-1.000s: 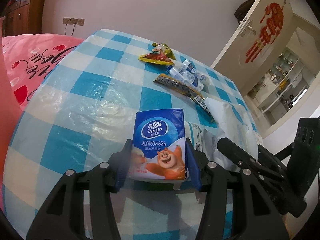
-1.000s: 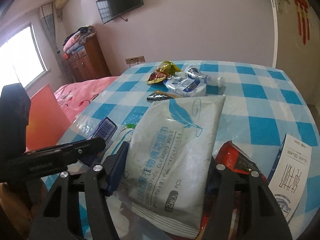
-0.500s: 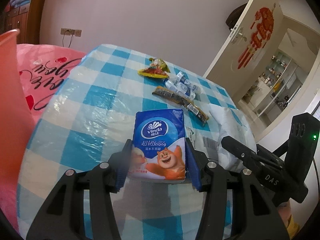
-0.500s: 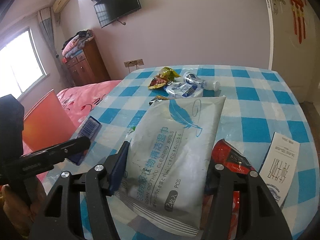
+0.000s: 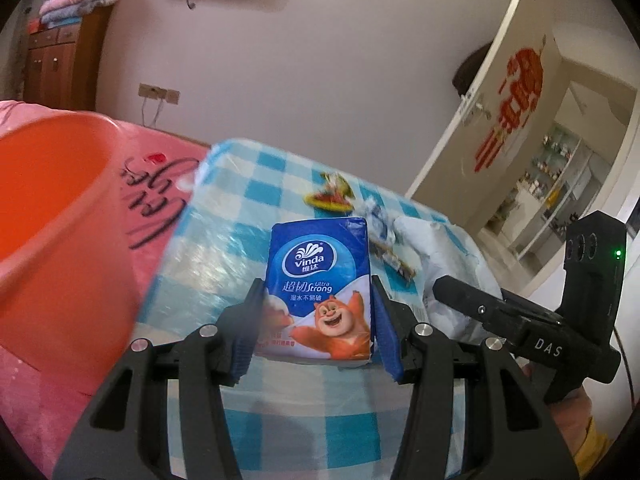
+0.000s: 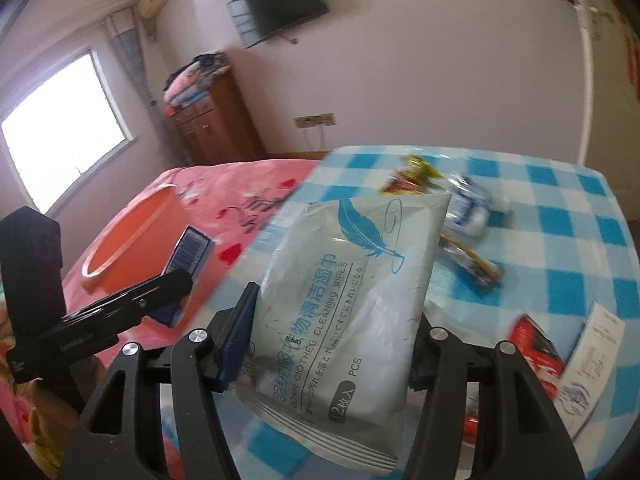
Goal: Collect trash
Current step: 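Carry the tissue pack with the left gripper and the wipes pack with the right into the bucket, opening both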
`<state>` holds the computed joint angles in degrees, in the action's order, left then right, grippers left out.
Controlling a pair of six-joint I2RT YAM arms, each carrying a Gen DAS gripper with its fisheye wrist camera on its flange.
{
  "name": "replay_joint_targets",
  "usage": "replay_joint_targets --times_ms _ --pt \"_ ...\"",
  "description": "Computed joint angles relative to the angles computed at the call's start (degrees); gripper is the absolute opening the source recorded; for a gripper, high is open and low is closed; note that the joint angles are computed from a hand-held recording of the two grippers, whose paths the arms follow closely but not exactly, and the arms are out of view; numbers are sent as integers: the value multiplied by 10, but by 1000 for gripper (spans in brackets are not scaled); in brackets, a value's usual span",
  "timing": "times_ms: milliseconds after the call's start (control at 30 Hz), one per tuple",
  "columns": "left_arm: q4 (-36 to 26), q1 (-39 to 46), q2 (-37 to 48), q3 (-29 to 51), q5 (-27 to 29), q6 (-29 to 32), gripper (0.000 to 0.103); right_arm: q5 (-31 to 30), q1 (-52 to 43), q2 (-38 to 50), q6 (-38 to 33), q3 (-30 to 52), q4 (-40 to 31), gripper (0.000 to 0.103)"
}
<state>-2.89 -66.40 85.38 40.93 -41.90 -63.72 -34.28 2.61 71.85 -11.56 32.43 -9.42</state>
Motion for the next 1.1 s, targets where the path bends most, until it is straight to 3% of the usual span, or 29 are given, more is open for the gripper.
replay_joint_targets --times_ms 200,300,400,500,567,867,933,1033,1100 --pt "-151 -33 -122 -15 -95 -60 52 13 124 -1 60 78 -45 60" --pt "-266 -48 -175 -13 -142 -126 52 31 197 21 88 122 -47 60" --pt "-409 -59 -223 -13 -179 -232 52 48 265 56 105 174 -48 60" --pt "-498 -55 -263 -26 -189 -308 52 75 327 87 110 218 -41 60" --pt "-525 -43 -285 -38 -186 -326 52 86 355 114 113 246 -36 61" --pt "-506 30 -350 -99 -153 -307 54 112 427 250 127 368 -26 64" --pt "-507 38 -357 -110 -149 -320 67 105 431 277 133 390 -28 86" --pt "-537 25 -336 -104 -159 -367 84 124 429 282 143 383 -6 89" --pt "-558 17 -321 -95 -165 -391 87 124 424 269 155 364 9 89"
